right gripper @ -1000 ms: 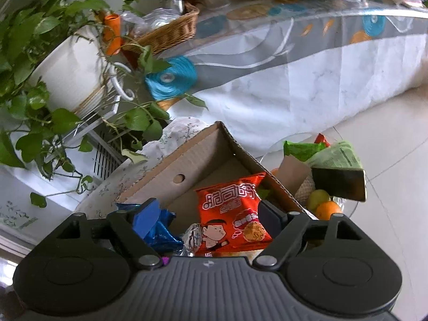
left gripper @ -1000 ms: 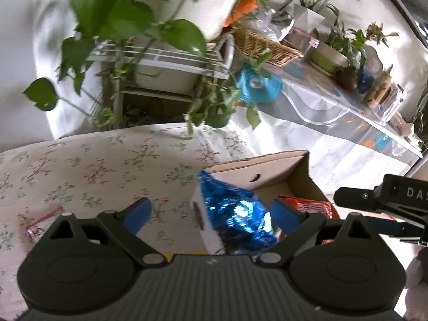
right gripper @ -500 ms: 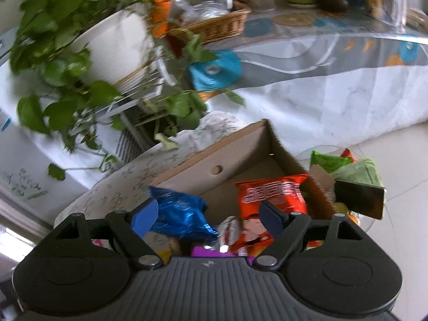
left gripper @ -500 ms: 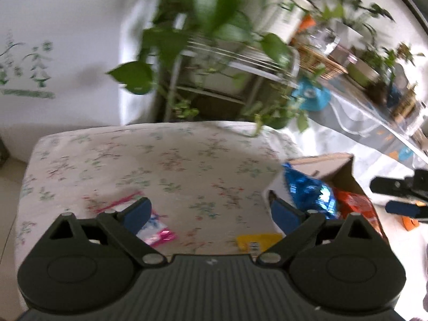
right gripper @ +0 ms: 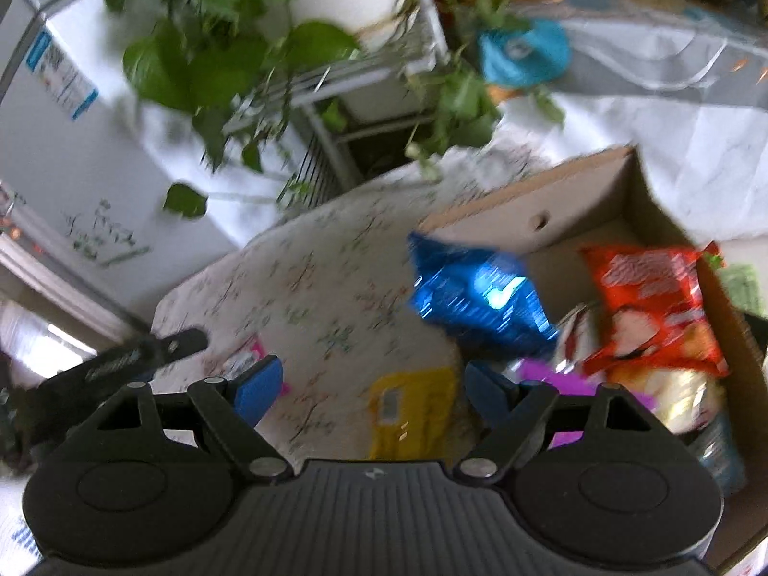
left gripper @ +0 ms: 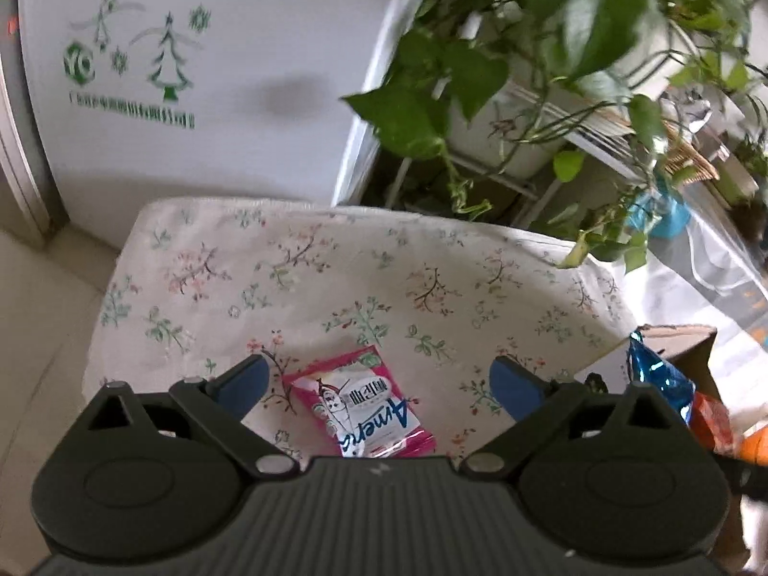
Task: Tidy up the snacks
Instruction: 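Withdraw both grippers from the box toward the pink and yellow packs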
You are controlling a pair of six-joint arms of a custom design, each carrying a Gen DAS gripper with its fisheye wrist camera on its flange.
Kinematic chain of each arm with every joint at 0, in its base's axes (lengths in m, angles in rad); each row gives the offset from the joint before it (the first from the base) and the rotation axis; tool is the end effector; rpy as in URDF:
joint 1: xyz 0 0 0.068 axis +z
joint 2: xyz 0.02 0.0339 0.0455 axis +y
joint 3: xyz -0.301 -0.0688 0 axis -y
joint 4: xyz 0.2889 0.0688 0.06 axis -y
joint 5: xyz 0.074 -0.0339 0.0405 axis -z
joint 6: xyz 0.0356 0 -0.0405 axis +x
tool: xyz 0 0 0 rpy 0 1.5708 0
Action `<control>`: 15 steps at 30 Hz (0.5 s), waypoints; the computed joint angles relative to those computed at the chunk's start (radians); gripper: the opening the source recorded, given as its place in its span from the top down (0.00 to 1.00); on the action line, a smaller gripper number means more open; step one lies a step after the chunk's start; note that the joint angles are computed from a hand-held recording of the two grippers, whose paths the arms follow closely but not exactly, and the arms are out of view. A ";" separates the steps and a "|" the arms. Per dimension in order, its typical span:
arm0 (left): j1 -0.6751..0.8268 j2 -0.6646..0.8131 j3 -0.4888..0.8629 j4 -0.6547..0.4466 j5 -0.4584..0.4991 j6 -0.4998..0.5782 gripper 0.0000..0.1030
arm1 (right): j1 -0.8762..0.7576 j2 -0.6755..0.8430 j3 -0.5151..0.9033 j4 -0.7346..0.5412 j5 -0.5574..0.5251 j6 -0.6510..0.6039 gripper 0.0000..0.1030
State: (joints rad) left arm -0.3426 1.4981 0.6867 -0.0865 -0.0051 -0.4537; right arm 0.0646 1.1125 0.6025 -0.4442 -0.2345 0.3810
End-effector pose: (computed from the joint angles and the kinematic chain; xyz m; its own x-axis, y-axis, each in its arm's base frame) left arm 0.2910 -0.1036 0.1598 -0.8080 -0.1772 -0.5619 -0.0236 0.9627 -0.2696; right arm 0.2301 0.0232 0.2061 -0.8290 0.3088 -0.4663 0.1200 0.9125 0.3910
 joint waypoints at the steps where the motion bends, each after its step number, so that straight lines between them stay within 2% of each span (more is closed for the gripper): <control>1: 0.006 0.019 0.006 0.004 0.009 -0.001 0.05 | 0.008 0.011 0.000 0.000 -0.013 0.018 0.15; 8: 0.005 0.167 0.055 0.020 -0.034 -0.044 0.05 | 0.064 0.055 0.001 -0.005 -0.050 0.128 0.15; 15: -0.027 0.254 0.090 0.056 -0.048 -0.052 0.05 | 0.086 0.094 -0.009 0.011 -0.070 0.246 0.15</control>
State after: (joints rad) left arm -0.3700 1.7517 0.7763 -0.0304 -0.0528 -0.5061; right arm 0.1506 1.2065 0.5938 -0.4334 -0.3042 0.6267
